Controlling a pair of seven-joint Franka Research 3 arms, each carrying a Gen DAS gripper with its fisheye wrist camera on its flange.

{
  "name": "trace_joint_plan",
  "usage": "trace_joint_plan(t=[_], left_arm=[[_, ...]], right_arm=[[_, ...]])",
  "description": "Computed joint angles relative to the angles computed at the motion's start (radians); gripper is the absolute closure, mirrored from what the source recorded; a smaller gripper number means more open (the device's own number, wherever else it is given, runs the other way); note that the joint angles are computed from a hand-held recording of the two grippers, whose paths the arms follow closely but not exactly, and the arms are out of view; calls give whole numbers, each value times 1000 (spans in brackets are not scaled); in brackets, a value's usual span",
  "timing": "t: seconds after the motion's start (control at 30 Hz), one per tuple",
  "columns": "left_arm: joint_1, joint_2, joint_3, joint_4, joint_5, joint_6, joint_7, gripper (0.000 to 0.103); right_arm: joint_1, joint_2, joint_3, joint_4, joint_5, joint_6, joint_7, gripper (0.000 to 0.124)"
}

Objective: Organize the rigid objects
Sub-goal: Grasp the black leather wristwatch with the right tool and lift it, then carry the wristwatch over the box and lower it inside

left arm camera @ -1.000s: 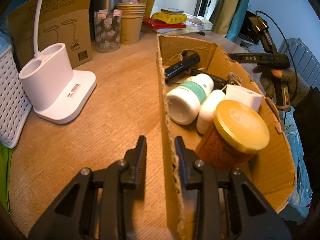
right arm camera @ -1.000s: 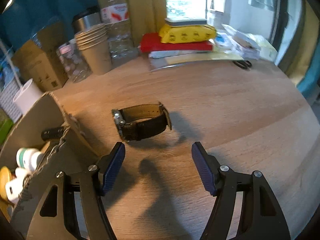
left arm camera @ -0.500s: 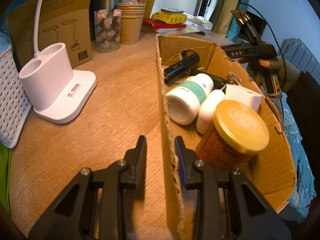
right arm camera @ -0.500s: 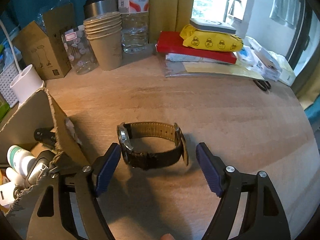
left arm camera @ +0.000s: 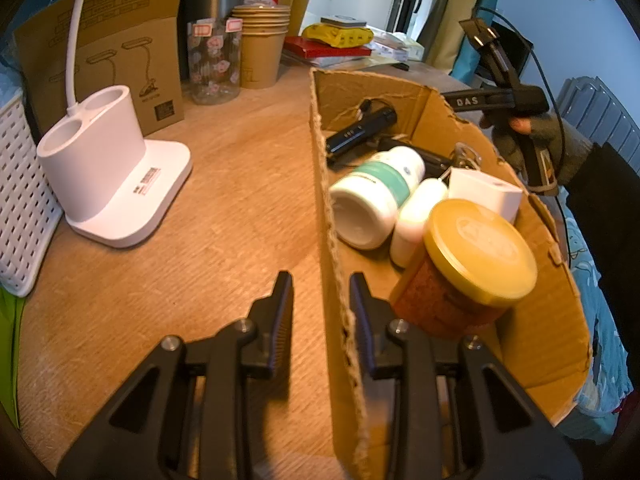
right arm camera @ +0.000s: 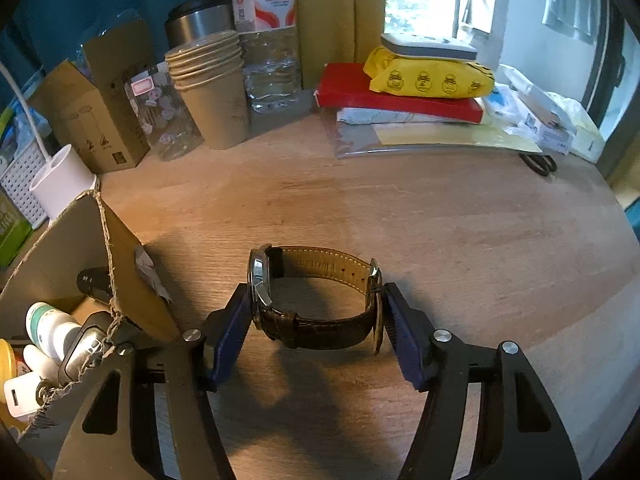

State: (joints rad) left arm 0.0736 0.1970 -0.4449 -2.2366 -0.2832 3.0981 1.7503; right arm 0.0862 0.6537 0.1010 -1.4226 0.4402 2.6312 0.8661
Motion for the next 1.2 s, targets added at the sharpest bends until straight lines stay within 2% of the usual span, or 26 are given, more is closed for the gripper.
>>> trace_joint_plan(t=[0.33, 0.63, 0.9, 1.2], left_arm=[[2, 1, -1, 0, 4, 0, -3, 72], [3, 0, -2, -1, 5, 0, -4, 72], [2, 0, -2, -1, 7, 1, -5, 72], [2, -1, -1, -1, 7, 1, -6, 72]], right_arm=[[-45, -122, 46, -175, 128, 110, -65, 57], [-73, -263, 95, -332, 317, 194, -206, 56], [-38, -371, 95, -413, 486, 209, -369, 56], [33, -405, 68, -432, 583, 195, -448, 56]])
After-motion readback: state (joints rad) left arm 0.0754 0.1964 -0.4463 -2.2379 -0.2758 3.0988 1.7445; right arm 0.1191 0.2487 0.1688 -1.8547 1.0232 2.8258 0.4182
